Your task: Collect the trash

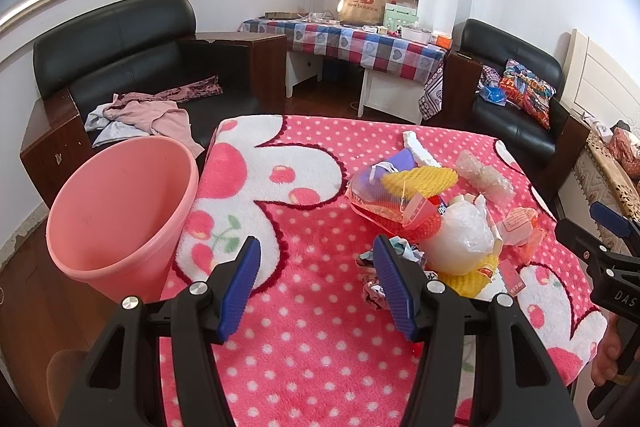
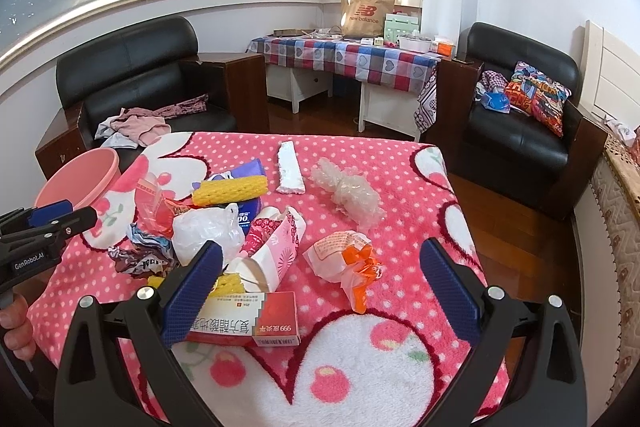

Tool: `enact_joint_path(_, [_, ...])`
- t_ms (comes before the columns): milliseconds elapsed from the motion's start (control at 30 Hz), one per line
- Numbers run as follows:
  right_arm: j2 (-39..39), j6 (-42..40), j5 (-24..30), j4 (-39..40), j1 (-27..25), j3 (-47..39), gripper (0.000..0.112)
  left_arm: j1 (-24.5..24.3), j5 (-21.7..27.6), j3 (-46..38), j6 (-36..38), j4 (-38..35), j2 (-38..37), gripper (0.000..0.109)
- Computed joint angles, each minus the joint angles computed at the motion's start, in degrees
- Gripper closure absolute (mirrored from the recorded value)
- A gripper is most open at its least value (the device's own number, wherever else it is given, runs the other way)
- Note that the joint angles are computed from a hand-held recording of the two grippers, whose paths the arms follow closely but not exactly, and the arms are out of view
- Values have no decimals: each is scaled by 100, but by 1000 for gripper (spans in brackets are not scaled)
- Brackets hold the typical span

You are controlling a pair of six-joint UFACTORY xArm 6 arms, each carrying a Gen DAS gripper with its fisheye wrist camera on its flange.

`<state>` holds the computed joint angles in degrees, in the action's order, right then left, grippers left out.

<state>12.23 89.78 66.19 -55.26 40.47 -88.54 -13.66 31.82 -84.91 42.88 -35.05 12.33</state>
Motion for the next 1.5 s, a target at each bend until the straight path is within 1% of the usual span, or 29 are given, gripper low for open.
enact_joint_path(700, [53, 4, 66, 25, 39, -70, 13, -11, 20, 5, 68, -89, -18, 50])
enact_joint_path(1000, [-35, 114, -51, 26, -5, 165, 13, 8, 415, 2, 511, -541, -39, 50])
enact_joint_path(1200, [-98, 163, -114, 45, -27, 294, 13, 84, 952, -38, 764, -745, 8, 50])
enact_joint_path(1300, [-122, 188, -171, 67, -46, 352, 13, 48, 986, 33, 921, -746, -5, 56])
enact_joint_path(1367, [-138, 205, -240, 73, -71, 397, 13, 36, 1051, 28, 920, -714, 17, 63])
enact_joint_path(1500, [-153, 212, -342, 70, -88, 448, 13, 58, 1254, -140, 775, -651, 175, 68])
